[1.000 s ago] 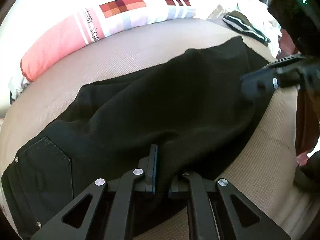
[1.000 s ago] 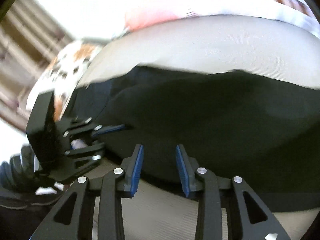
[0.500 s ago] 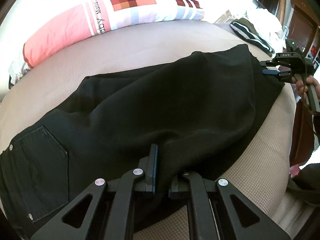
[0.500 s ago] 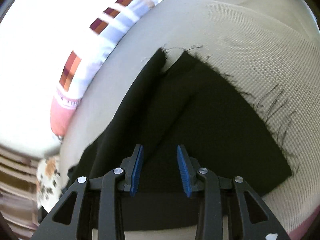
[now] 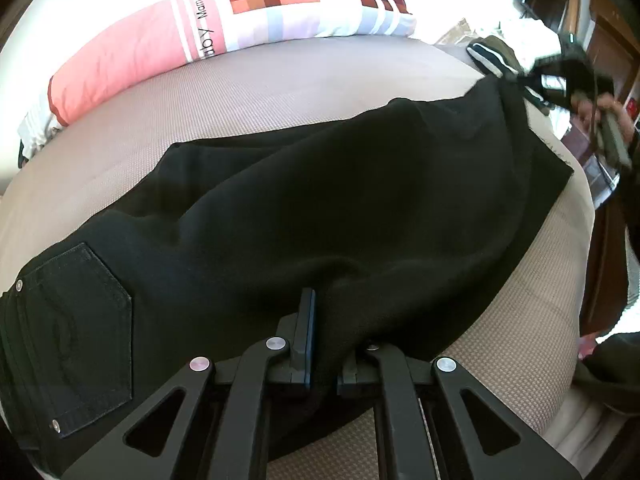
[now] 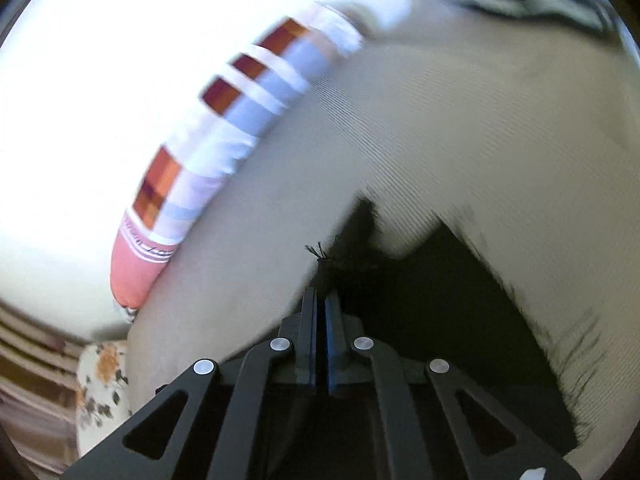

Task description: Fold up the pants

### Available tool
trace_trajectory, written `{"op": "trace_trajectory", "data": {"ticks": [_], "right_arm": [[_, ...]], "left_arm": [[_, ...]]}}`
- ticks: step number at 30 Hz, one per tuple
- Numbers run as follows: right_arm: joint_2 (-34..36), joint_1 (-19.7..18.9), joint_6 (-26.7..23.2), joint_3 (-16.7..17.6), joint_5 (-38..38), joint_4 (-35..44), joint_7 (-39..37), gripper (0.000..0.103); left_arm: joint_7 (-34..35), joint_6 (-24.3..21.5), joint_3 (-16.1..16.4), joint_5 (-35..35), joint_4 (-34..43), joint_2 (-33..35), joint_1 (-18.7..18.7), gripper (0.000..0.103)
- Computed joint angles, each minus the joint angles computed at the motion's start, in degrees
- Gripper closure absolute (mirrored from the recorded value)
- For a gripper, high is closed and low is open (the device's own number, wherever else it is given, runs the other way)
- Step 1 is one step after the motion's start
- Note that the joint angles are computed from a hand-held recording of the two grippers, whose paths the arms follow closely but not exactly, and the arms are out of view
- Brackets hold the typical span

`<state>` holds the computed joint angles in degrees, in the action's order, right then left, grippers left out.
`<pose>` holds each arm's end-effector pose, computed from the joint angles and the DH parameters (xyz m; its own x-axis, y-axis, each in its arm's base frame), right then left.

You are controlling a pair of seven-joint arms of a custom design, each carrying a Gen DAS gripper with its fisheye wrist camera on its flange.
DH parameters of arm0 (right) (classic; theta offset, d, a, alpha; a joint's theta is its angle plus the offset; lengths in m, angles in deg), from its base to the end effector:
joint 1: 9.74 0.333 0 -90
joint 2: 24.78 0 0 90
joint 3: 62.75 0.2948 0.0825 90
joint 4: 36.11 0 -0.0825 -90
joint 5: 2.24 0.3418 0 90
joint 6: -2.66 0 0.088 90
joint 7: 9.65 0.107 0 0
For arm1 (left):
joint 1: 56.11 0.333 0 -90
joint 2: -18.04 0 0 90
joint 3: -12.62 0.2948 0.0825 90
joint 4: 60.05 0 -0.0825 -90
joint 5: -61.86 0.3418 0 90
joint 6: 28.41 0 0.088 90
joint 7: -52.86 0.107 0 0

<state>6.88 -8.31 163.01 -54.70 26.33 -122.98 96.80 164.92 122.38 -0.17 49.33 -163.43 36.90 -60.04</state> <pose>0.6954 0.0718 0.4250 -0.3110 -0.7237 -0.6161 -0.6919 0.6168 -0.3753 0.6125 -0.1639 0.4245 -0.4792 -0.8753 0.0654 -0.7678 0.3819 -0.5144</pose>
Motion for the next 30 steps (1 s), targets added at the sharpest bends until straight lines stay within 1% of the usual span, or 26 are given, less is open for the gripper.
{"op": "trace_trajectory", "data": {"ticks": [3, 4, 6, 7, 10, 11, 12, 13, 15, 17, 19, 21, 23, 26, 30], "right_arm": [[0.2, 1.9, -1.7, -2.3, -4.1, 5.8, 1.7, 0.1], [-0.1, 1.8, -1.5, -2.2, -4.5, 6.9, 1.4, 0.1], [-1.8, 2.5, -0.7, -3.0, -6.3, 7.5, 1.8, 0.1], [-2.9, 2.5, 0.0, -2.9, -6.4, 6.5, 1.5, 0.1], [-8.3, 4.2, 2.4, -4.8, -9.0, 0.2, 3.4, 0.1], [-10.8, 5.5, 3.2, -6.5, -11.1, -3.6, 5.4, 0.1], [-12.6, 6.1, 3.7, -7.3, -12.4, -6.3, 6.8, 0.1], [-14.6, 6.9, 3.8, -8.6, -14.3, -9.5, 9.2, 0.1], [-18.2, 8.5, 2.6, -11.5, -19.3, -16.2, 15.7, 0.1], [-20.4, 7.7, 1.0, -11.7, -20.4, -21.4, 19.3, 0.101], [-21.0, 6.4, -0.9, -11.1, -20.1, -24.5, 21.1, 0.101], [-21.3, 4.9, -0.9, -10.0, -17.5, -27.2, 21.0, 0.101], [-21.4, 4.6, -0.3, -9.8, -18.0, -28.9, 21.6, 0.101], [-22.1, 5.1, 0.0, -10.4, -21.4, -29.3, 23.7, 0.101], [-25.4, 6.3, 0.9, -11.6, -29.4, -32.3, 29.7, 0.101]], "left_arm": [[0.0, 0.7, 0.0, 0.0, -0.3, -0.1, 0.0, 0.095], [0.1, 1.1, -0.1, -0.3, -0.5, -0.3, 0.2, 0.095], [0.9, 1.3, -0.4, -1.0, -0.8, -0.5, 0.6, 0.095], [1.3, 1.7, -0.5, -1.2, -1.1, -0.7, 0.6, 0.095], [1.5, 2.4, -0.1, 0.1, -1.5, -0.8, 0.0, 0.095], [1.9, 2.1, -0.2, 0.1, -1.4, -0.7, 0.1, 0.095], [2.1, 1.8, -0.3, 0.2, -1.3, -0.6, 0.1, 0.095], [2.2, 1.7, -0.1, 0.7, -1.4, -0.5, 0.0, 0.095], [2.7, 1.7, 0.1, 1.8, -1.6, -0.4, -0.4, 0.095], [3.1, 2.3, 0.4, 3.5, -2.2, -0.4, -0.9, 0.093], [3.6, 3.2, 0.5, 4.9, -2.8, -0.5, -1.3, 0.092], [4.4, 3.7, 0.6, 6.2, -3.0, -0.5, -1.5, 0.092], [4.9, 3.3, 0.6, 6.8, -2.6, -0.3, -1.6, 0.092], [6.6, 2.3, 0.0, 6.4, -2.2, -0.5, -1.1, 0.092], [11.5, 2.8, -1.7, 2.0, -4.2, -2.4, 0.6, 0.092]]}}
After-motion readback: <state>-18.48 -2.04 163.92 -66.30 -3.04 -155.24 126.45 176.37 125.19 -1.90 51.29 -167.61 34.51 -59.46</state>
